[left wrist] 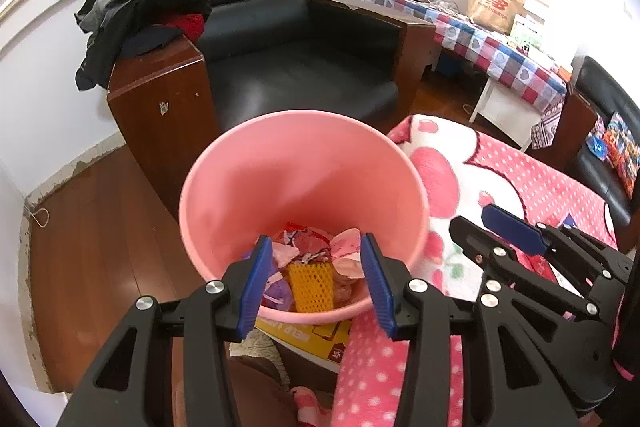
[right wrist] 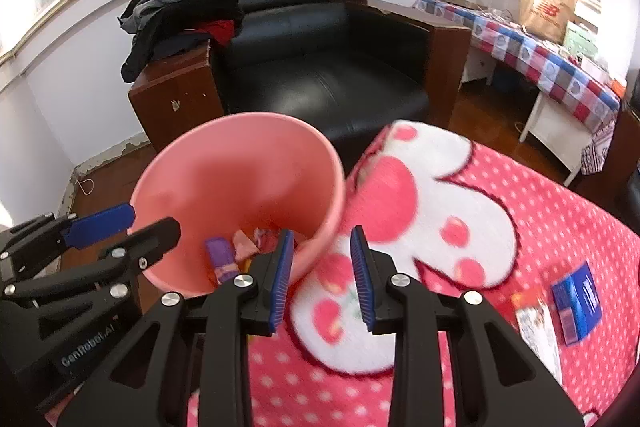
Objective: Collect trash
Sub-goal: 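Move both open tools back over the table toward the tissue pack and box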
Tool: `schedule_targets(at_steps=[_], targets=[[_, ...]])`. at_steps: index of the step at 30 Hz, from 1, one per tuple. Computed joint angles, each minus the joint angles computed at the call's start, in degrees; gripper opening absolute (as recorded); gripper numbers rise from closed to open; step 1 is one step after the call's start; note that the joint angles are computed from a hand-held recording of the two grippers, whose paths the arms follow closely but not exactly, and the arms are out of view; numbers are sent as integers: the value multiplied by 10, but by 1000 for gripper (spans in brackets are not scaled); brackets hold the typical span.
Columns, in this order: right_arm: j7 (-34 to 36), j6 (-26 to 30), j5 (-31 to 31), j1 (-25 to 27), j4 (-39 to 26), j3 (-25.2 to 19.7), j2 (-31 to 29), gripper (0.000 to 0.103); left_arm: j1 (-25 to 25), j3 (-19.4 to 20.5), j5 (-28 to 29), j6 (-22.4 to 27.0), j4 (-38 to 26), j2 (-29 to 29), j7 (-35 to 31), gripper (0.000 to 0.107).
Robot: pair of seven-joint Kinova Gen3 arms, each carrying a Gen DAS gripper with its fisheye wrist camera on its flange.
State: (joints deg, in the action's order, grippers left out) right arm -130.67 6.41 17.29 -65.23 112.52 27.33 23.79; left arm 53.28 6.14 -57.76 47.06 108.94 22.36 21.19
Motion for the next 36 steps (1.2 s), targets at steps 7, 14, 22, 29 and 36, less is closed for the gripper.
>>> schedule_targets(at_steps=[7,14,22,29,36], targets=[[12,-37,-26,-22,70,48,-37,30,28,6,16,37,-52,31,-23,45],[52,-67,-76,-68,129,119,-67,30,59,1,31,56,-103,58,-58,45],[105,-94,-135,-66,181,147,-90,30,86,-11,53,72,-159,87,-102,45],[154,-114,-177,-31,216,139,-108,30,99,-23,77,71,-199,113,-135,45],[194,-131,-201,52,245,90,-126,30,107,-36,102,69,-234,135,-175,45]])
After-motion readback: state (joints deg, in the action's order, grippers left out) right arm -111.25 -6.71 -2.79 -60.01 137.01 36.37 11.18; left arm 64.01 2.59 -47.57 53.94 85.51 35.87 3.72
